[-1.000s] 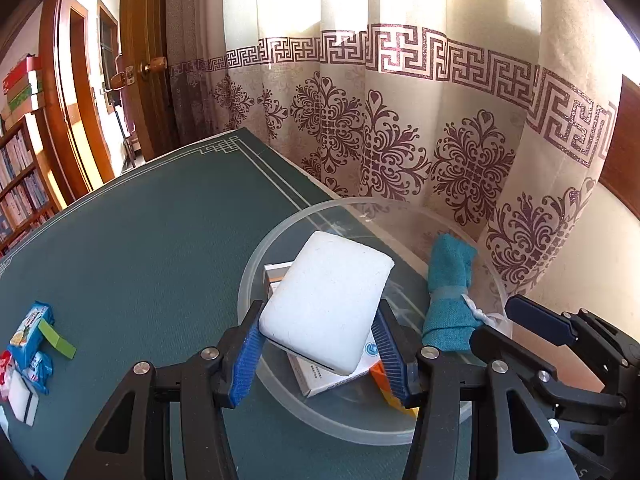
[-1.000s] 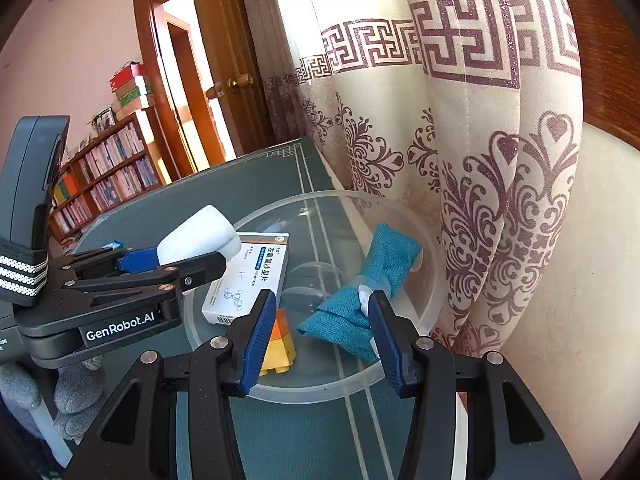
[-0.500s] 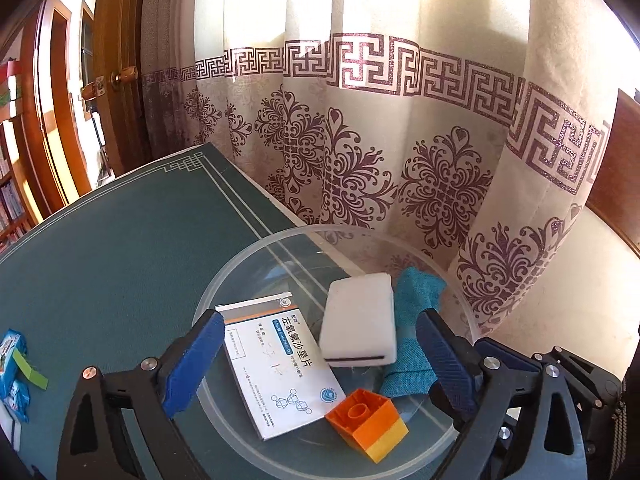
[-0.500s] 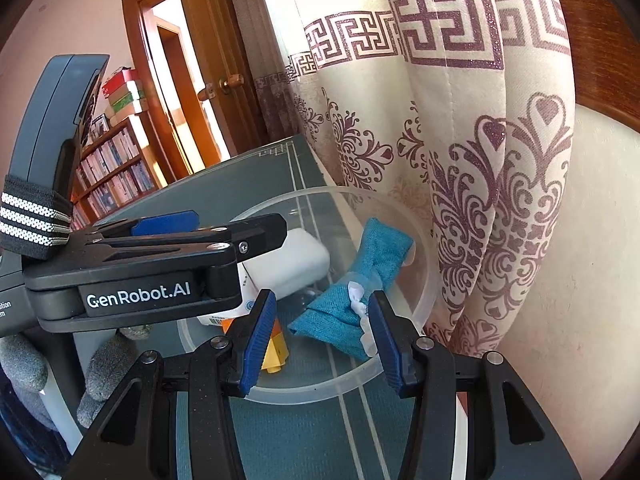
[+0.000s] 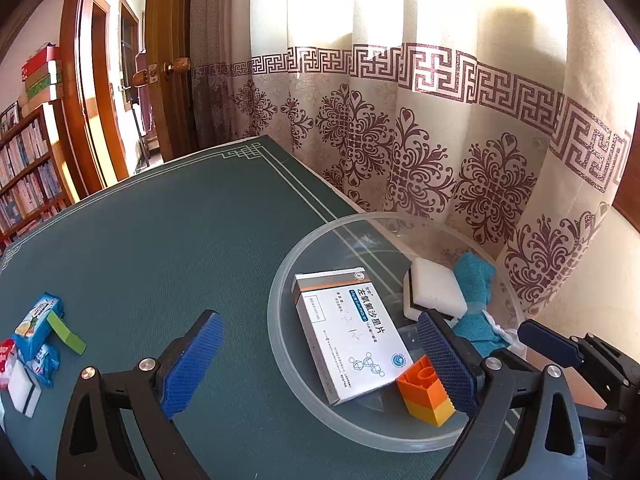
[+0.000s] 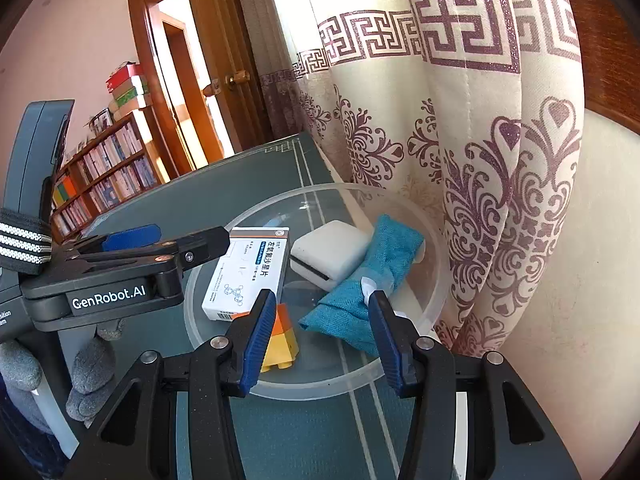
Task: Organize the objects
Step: 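Lower the white sponge into the clear basin and open the left tool, then move the left tool back to the table and grasp another white sponge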
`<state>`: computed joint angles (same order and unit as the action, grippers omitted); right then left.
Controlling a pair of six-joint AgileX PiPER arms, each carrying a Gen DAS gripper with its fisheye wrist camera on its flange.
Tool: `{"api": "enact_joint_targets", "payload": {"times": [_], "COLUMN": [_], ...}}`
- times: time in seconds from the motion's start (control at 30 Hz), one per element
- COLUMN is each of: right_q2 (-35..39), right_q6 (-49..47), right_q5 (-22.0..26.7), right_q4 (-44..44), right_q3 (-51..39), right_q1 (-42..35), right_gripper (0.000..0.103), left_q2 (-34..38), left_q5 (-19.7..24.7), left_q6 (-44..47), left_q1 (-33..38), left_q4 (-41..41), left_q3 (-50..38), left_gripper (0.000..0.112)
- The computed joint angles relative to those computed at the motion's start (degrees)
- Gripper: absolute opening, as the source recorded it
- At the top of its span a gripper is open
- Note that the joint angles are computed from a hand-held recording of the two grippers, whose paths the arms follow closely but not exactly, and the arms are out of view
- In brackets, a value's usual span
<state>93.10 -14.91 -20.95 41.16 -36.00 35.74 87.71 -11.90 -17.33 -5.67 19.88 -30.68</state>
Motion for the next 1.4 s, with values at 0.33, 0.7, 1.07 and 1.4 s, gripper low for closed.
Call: {"api": "enact_joint_targets", "payload": {"times": [0.33,0.7,1.07,1.4], "right_q2": [-1.07,-0.90,4.95,12.86], "right_q6": [-5.18,-13.62,-21.14,-25.46], "right_q5": [-0.70,-0.89,1.93,7.39], "right_q4": [5.25,11.82,16.94,19.95], "right_q3": [-0.43,-3.86,-11.76,-20.43], "right_q1": [3.03,9.57,14.86,16.40], "right_gripper": [0.050,0.050,0.051,0.051], "left_q2": [-3.66,-10.45,-8.81,1.37], "left_q5": [-1.34,-3.09,-7.79,-8.19], "left_q6": [-13.07,-5.91,-17.54,-16.08], "left_q1": [8.48,18.38,35.17,46.56], "left_q4": [13.64,10.68,28.28,28.09], "left_q3": [4.93,10.62,10.68,4.62], "left_gripper": [0.101,0.101,0.103,0.103]}}
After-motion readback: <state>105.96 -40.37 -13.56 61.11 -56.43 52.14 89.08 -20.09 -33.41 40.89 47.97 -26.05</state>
